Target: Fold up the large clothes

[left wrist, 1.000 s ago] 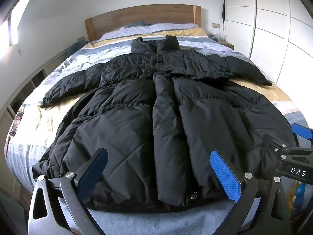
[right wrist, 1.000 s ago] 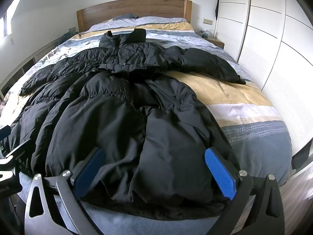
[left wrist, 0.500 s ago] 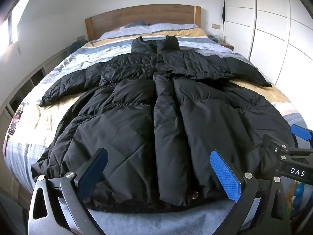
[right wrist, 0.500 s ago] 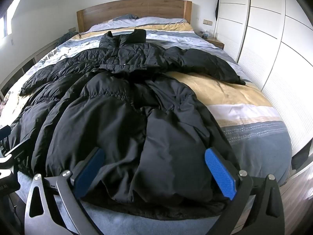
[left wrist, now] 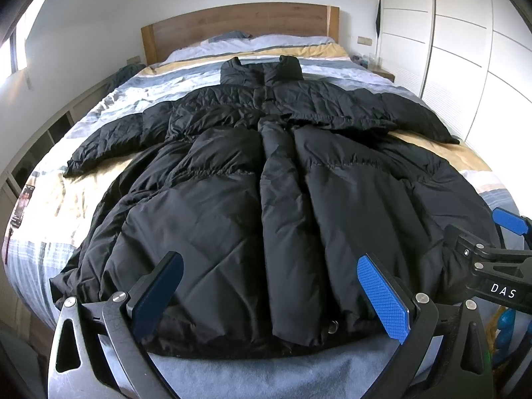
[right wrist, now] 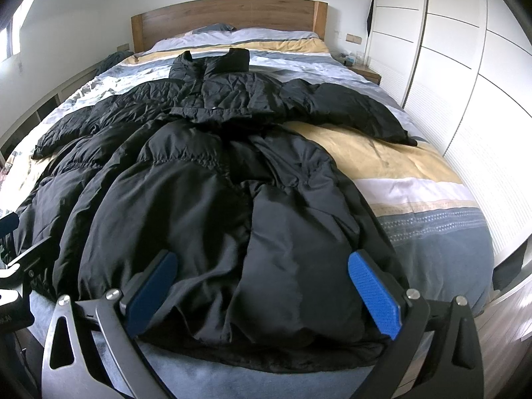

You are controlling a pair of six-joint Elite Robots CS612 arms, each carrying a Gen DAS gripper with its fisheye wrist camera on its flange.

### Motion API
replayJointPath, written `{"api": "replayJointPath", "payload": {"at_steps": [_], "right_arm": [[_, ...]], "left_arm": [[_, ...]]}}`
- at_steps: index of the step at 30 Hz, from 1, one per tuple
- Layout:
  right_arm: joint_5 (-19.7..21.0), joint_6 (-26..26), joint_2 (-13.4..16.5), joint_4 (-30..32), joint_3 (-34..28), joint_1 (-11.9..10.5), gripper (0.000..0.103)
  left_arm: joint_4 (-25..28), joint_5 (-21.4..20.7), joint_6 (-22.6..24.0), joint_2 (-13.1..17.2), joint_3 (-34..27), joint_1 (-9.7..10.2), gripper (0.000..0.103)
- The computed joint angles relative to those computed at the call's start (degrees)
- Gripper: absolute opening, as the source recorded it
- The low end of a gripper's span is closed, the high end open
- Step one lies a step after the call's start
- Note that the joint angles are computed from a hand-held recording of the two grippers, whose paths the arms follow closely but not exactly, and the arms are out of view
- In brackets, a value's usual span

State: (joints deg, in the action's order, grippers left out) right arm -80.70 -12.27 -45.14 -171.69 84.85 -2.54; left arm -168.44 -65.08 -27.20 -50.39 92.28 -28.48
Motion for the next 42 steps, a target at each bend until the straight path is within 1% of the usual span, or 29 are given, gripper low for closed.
{"api": "replayJointPath", "payload": {"at_steps": [8, 12, 17, 28, 30, 35, 39, 42], "right_arm": [[-0.67, 0.87, 0.21, -0.42, -0.08, 0.13, 0.103], [-0.54, 0.91, 0.00, -0.30, -0.04, -0.28, 0.103], [-0.51, 0.69, 0.09, 0.01, -0.27, -0.31, 0.103], [-1.29, 0.48, 0.32, 0.17, -0.56, -0.03, 0.103], [-1.49, 0.41, 0.38, 0.23, -0.64, 0.00, 0.103], [-1.37, 0.48, 0.41, 0.20, -0.69, -0.04, 0.103], [-1.34, 0.31, 0.37, -0.08, -0.57, -0.09, 0.103], [-1.48, 0.40, 0.36, 0.01, -0.61, -0.03, 0.103]], "left_arm": [[0.36, 0.37, 0.37, 0.04, -0.05, -0.01, 0.103], [0.99, -0.36, 0.20, 0.03, -0.29, 0.16, 0.103], [0.70, -0.76, 1.26, -0.01, -0.32, 0.27, 0.103], [0.17, -3.16, 3.22, 0.09, -0.59, 0.61, 0.103], [0.03, -4.30, 3.62, 0.07, -0.63, 0.75, 0.103], [-0.22, -5.67, 4.48, -0.01, -0.65, 0.96, 0.103], [-0.23, -6.44, 4.49, -0.19, -0.45, 1.08, 0.103], [0.88, -6.03, 3.86, -0.23, -0.67, 1.11, 0.103]]}}
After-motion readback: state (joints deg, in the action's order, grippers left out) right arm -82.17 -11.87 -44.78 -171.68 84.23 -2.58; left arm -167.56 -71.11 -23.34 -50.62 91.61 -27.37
